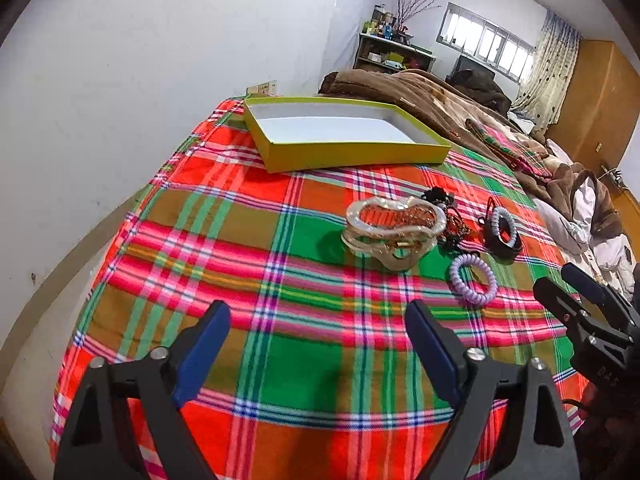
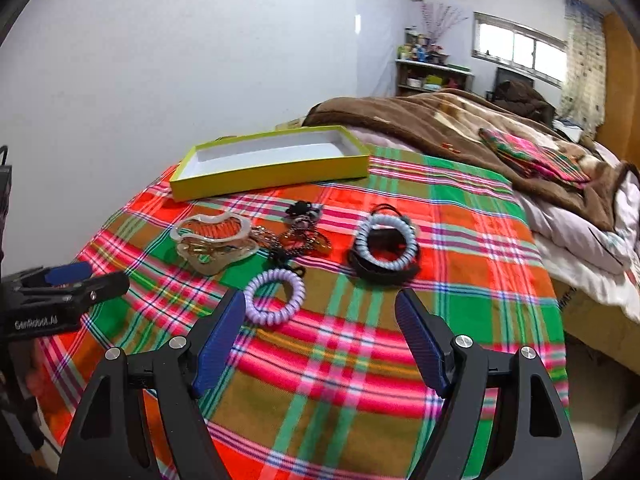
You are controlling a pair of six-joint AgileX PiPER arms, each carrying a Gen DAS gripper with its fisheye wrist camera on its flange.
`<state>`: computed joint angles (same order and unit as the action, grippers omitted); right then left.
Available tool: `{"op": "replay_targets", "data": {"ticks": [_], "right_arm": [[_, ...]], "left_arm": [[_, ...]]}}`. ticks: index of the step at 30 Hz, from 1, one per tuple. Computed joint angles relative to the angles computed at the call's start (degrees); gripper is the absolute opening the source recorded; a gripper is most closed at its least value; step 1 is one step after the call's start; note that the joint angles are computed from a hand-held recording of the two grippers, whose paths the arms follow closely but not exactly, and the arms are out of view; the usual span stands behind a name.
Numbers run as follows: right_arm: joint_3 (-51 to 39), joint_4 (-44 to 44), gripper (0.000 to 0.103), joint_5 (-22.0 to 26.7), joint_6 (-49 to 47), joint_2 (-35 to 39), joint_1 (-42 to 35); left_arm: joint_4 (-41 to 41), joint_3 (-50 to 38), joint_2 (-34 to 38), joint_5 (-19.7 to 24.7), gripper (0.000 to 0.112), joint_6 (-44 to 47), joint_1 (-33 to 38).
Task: Organize jewelry
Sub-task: 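Grasp the clear claw clip with the left tool while the right tool grasps the lavender coil tie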
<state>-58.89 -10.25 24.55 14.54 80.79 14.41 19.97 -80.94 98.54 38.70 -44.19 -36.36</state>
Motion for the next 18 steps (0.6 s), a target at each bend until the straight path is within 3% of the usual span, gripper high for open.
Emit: {"op": "replay_targets", "data": {"ticks": [3,5,8,10,18], "right_arm": [[-2.4,8.2,0.075,0.9,-8.7,2.8,-1.5],[-3.8,9.5,0.063,1.9,-10.4,4.5,-1.9],[-5.5,12.5,0.052,3.4,-13.6,6.9,-3.0],[-6.5,16.7,0.05,4.6,-17.8,8.3,-4.1],[-9.6,20.5,0.036,7.4,-23.1,12.1,-4.3]], "left_arm": [[-8.6,-3.0,1.4,0.5,0.087,7.9,2.8],[-13.4,-4.6,2.4,0.1,0.087,12.3,4.4],[-11.1,-7.5,4.1,0.8,0.087,13.5,3.9],[-13.4,-9.6,5.1,1.1,0.087,17.4,4.4],[-12.8,-23.9,13.1,9.6,0.087,21.4,5.8]]}}
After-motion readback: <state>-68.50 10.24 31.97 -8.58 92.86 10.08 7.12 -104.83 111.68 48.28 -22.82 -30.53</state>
